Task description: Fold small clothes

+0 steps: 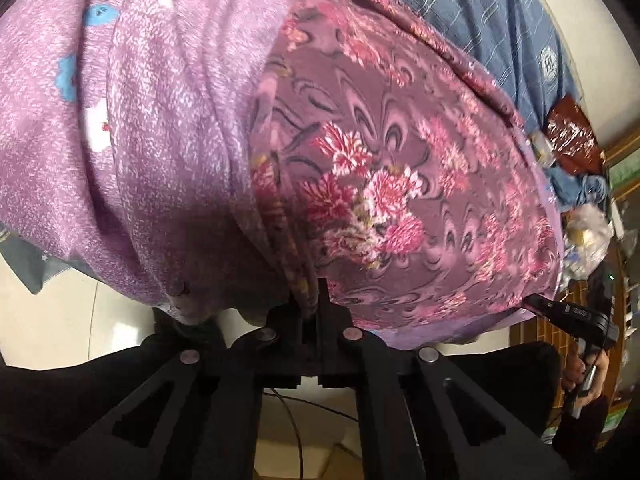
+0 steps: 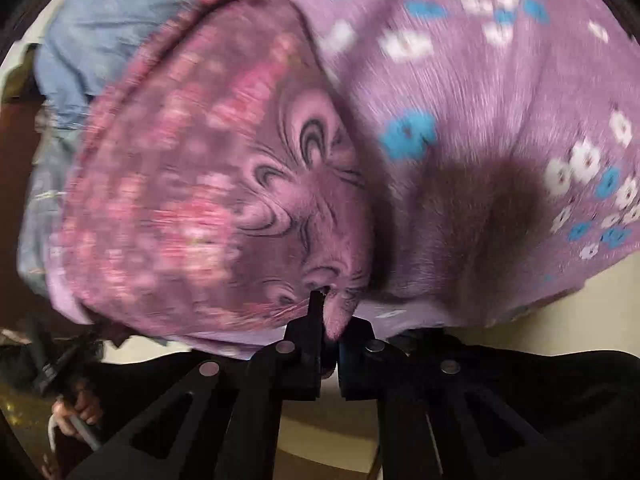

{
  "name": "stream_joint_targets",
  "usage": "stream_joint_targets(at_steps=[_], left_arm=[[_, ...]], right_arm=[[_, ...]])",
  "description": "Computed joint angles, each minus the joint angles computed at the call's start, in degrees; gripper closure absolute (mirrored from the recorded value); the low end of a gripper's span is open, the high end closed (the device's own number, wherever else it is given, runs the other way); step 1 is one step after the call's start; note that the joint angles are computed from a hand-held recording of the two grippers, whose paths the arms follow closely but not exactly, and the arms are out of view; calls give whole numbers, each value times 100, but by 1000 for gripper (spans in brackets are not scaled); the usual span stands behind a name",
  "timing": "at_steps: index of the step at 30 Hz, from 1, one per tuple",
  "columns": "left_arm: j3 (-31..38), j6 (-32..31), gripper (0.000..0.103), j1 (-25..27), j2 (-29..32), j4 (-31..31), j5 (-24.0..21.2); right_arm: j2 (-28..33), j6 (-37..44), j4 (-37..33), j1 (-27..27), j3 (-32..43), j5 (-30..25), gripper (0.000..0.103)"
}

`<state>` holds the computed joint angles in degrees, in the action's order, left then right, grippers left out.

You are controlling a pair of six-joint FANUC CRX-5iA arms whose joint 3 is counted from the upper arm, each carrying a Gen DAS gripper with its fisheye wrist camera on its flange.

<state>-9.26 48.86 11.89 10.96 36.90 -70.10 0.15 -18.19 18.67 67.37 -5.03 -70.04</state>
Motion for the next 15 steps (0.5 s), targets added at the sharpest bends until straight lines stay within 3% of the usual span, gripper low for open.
stream_joint_targets(at_steps=[3,8,15], left_arm=[[-43,-240,101,115,-58,278,-278],[82,-753,101,377,-223,714,-852],[611,-670,101,416,-86,527,-1113]], right_arm=[[-140,40,403,224,108,-26,98],[-409,271,1109,434,151,438,98],[-407,158,1703,202,89,1010,98]])
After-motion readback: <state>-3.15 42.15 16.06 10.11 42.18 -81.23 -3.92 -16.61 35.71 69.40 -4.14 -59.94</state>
